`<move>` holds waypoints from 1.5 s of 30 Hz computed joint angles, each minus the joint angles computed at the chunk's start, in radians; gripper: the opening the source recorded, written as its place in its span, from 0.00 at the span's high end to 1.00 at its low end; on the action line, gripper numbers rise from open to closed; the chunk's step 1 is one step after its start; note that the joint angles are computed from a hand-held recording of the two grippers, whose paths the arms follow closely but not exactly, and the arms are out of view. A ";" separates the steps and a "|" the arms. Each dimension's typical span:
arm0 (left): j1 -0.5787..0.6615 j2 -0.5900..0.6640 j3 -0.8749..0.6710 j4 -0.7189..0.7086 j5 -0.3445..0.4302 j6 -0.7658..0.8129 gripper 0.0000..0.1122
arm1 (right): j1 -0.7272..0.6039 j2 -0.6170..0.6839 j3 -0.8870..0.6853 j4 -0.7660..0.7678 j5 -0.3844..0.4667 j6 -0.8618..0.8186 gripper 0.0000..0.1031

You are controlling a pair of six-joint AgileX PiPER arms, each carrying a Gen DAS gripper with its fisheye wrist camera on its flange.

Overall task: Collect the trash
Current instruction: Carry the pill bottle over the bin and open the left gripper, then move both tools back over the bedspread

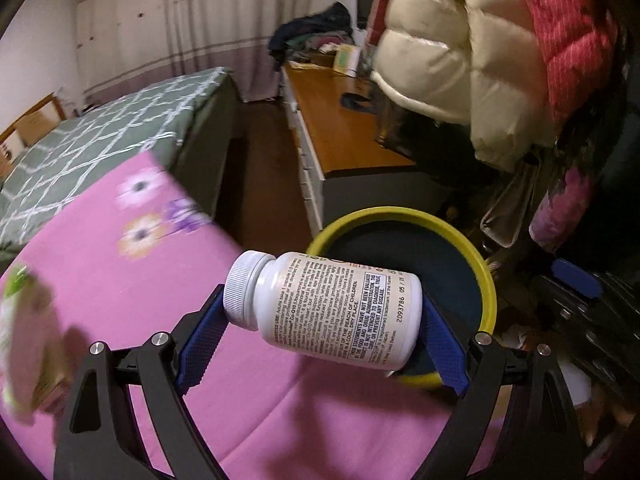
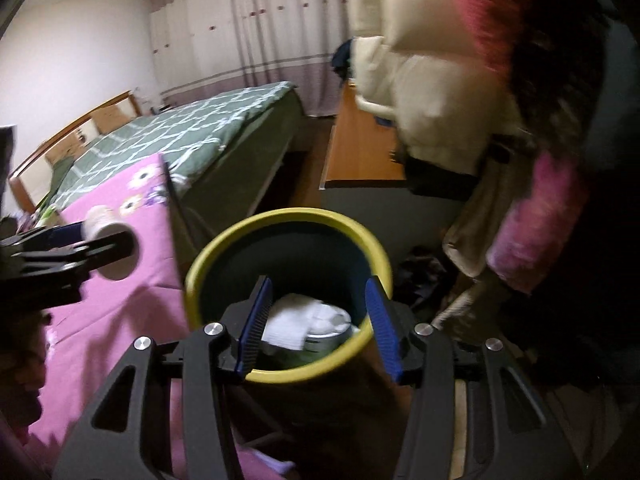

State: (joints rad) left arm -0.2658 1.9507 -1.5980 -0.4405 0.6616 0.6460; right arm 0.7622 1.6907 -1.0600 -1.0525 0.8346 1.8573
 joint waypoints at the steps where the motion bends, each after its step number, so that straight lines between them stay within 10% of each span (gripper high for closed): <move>1: -0.038 0.041 -0.048 0.037 0.007 -0.048 0.21 | -0.001 -0.011 0.016 -0.004 0.002 0.013 0.55; 12: -0.161 0.263 -0.337 0.201 0.042 -0.283 0.13 | -0.026 -0.106 0.144 -0.030 0.021 0.103 0.50; 25: 0.296 -0.232 0.236 -0.268 -0.147 0.225 0.13 | -0.010 0.022 -0.033 -0.010 -0.053 -0.026 0.49; 35: 0.826 -0.172 0.276 -0.572 -0.261 0.553 0.13 | 0.047 0.293 -0.499 0.172 -0.068 -0.427 0.48; 45: 1.011 0.095 0.004 -0.250 -0.259 0.137 0.13 | 0.099 0.647 -1.173 0.427 0.097 -0.861 0.47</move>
State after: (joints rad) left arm 0.7451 2.0460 -1.5941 -0.6905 0.4031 0.7834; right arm 0.8611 2.3377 -2.2325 -0.6256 0.9317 0.9963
